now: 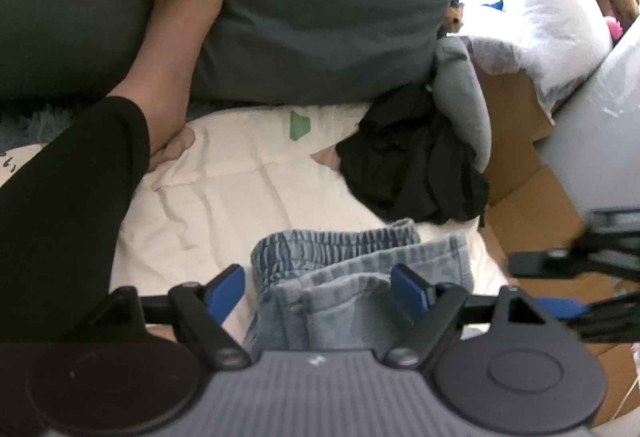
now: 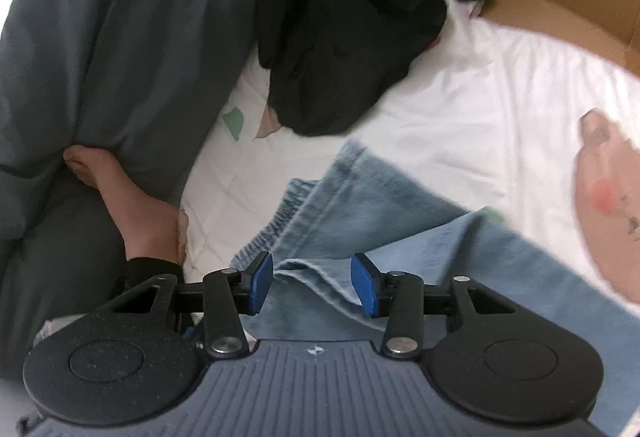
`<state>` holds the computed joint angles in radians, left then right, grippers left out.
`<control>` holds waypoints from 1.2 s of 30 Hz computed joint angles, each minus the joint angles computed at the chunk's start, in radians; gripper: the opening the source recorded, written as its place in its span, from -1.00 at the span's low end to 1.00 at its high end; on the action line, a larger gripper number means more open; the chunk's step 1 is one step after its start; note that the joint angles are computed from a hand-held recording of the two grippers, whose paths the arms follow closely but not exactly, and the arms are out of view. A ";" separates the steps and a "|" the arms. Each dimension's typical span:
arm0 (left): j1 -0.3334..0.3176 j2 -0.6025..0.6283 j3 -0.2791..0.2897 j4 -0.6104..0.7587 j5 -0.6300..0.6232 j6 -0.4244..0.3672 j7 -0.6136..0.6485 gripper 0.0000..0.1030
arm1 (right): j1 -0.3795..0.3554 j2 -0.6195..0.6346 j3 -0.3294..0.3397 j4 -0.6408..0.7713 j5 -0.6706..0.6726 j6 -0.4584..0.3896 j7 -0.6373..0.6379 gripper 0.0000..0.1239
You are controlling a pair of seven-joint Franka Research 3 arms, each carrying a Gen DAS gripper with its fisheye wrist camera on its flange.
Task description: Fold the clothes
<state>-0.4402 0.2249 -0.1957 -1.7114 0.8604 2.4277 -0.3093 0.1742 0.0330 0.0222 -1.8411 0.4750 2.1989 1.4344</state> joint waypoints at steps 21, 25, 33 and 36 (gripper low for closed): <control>-0.096 0.134 0.020 0.165 -0.015 -0.119 0.245 0.59 | -0.087 -0.131 -0.063 -0.218 -0.010 0.064 -0.415 -0.16; -0.107 0.130 0.027 0.164 0.011 -0.140 0.241 0.59 | -0.073 -0.095 -0.051 -0.244 0.019 0.111 -0.469 -0.16; -0.094 0.112 0.023 0.136 0.027 -0.109 0.248 0.59 | -0.040 -0.028 -0.021 -0.270 -0.028 0.234 -0.539 -0.17; -0.088 0.105 0.024 0.126 0.022 -0.108 0.228 0.59 | -0.029 -0.020 -0.012 -0.257 0.010 0.287 -0.575 -0.17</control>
<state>-0.5281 0.3295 -0.1713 -1.5854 0.8829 2.3193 -0.0816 0.1452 0.0130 0.0102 -2.0984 0.4846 2.4858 0.8597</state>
